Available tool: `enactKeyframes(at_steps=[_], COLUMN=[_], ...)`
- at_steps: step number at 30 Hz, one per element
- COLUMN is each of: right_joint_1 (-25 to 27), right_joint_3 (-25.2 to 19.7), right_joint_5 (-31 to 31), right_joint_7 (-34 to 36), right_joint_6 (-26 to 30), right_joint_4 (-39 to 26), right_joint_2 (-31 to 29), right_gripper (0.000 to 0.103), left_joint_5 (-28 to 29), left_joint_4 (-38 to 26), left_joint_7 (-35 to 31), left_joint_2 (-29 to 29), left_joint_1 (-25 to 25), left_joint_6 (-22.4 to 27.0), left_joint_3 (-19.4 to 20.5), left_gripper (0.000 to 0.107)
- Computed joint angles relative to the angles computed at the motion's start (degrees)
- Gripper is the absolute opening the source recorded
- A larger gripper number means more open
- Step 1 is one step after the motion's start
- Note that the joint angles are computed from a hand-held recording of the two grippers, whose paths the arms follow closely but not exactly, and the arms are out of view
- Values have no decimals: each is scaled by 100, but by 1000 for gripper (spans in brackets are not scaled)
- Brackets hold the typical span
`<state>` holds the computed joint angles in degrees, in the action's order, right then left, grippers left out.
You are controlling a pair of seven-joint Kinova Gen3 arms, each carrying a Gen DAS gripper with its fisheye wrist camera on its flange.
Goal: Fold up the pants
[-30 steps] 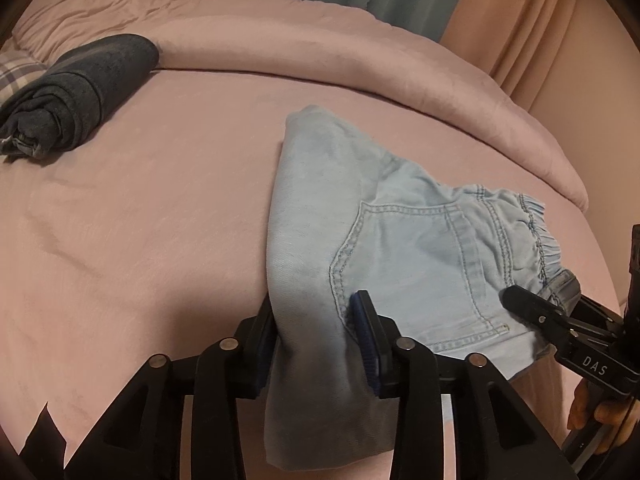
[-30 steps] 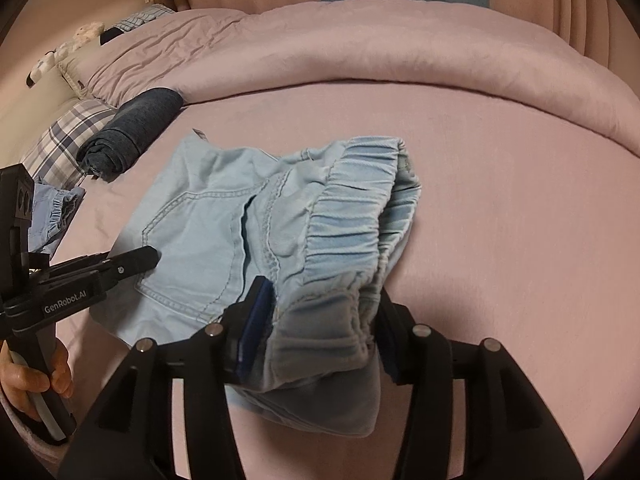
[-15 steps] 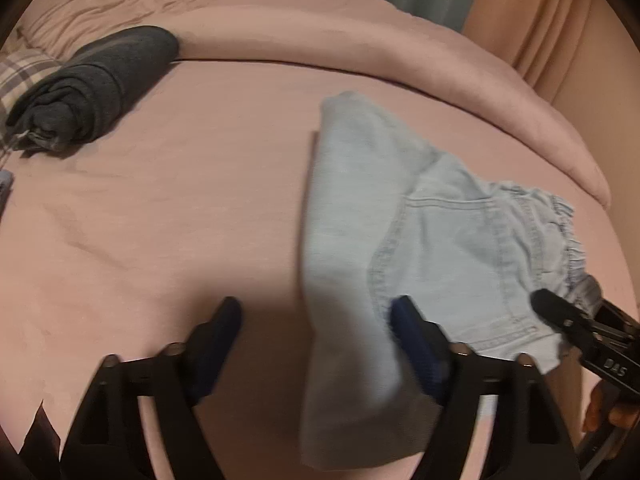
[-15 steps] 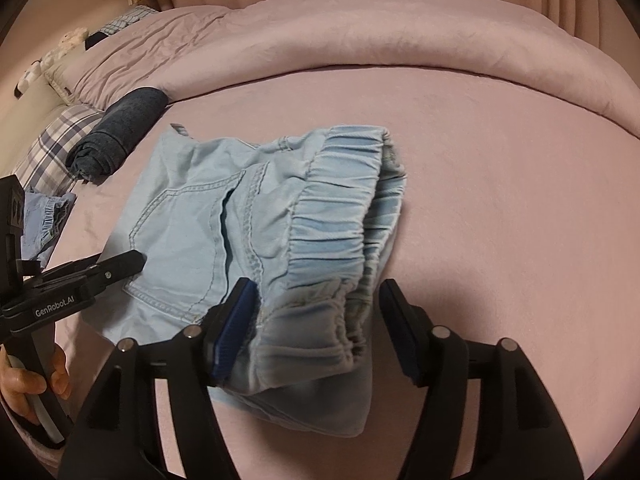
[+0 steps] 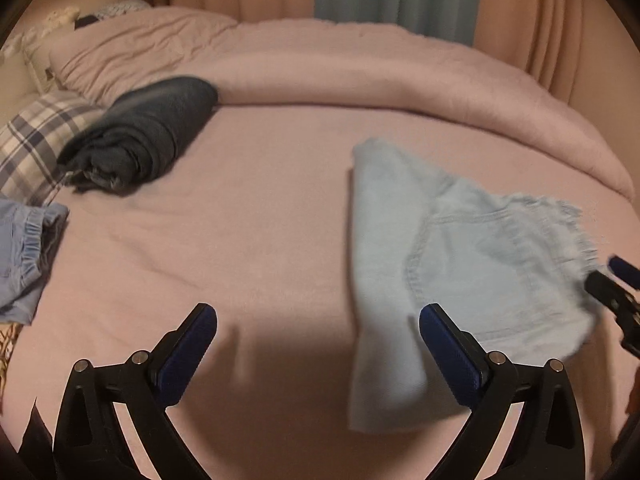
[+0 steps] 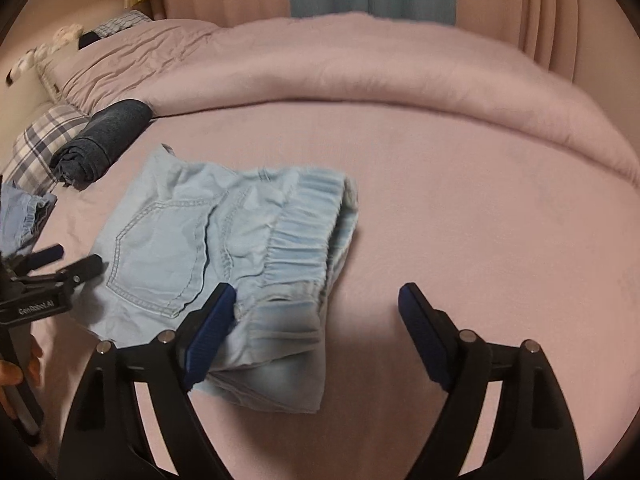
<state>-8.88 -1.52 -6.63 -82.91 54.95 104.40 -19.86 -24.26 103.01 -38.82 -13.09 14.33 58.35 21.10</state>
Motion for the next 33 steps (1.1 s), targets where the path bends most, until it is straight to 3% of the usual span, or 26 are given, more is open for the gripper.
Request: enactKeyframes(at_steps=[2,5,6,7,9,11,14,19,23,26,29,31,33], right_joint_1=[3,-347,-411,-471,-592,-607,-334,-395,-363,-379,-385,-404,-407], right_joint_3=[-102,287,333,365,298,129,-370,-266,-319,-289,-262,-194,-109], right_joint_5=[99,-330,-453,-543,-651,-555,23,12,37,-63,-124,-215,-306], right_joint_7=[22,426,507,611,830,817,334,580,360,362,285,256,210], right_joint_6=[-198,-425,-457,-495,-672,-616,-97,-118,65,183,389,547,777], right_joint_4=[27,-6,-56,-104,-163,-303,-571,-478,-568,-556,-569,-594,-694], right_joint_2=[-134,-210,-170,-110,57,355,978,1061,799,347,-91,-323,-485], right_gripper=[75,54,48,44,30,26,26,26,31,49,55,57,63], left_joint_5=[222,756,939,1029,949,988,1382,1995,1784,1646,1493,1457,1453], left_joint_4=[80,134,133,109,9,31,168,290,191,77,-180,-413,-657], left_joint_7=[-241,-805,-1007,-1119,-1064,-1062,-1340,-1592,-1189,-1017,-841,-775,-710], left_joint_2=[-159,-198,-136,-53,210,334,276,199,-84,-337,-574,-693,-798], left_joint_1=[104,269,329,322,275,317,345,283,156,100,3,-79,-176], left_joint_6=[-284,-630,-714,-716,-532,-483,-626,-746,-465,-231,99,373,631], left_joint_3=[-126,-276,-327,-304,-127,-192,-527,-849,-469,-253,-20,95,174], left_gripper=[101,96,90,81,80,80,80,85,85,85,86,99,101])
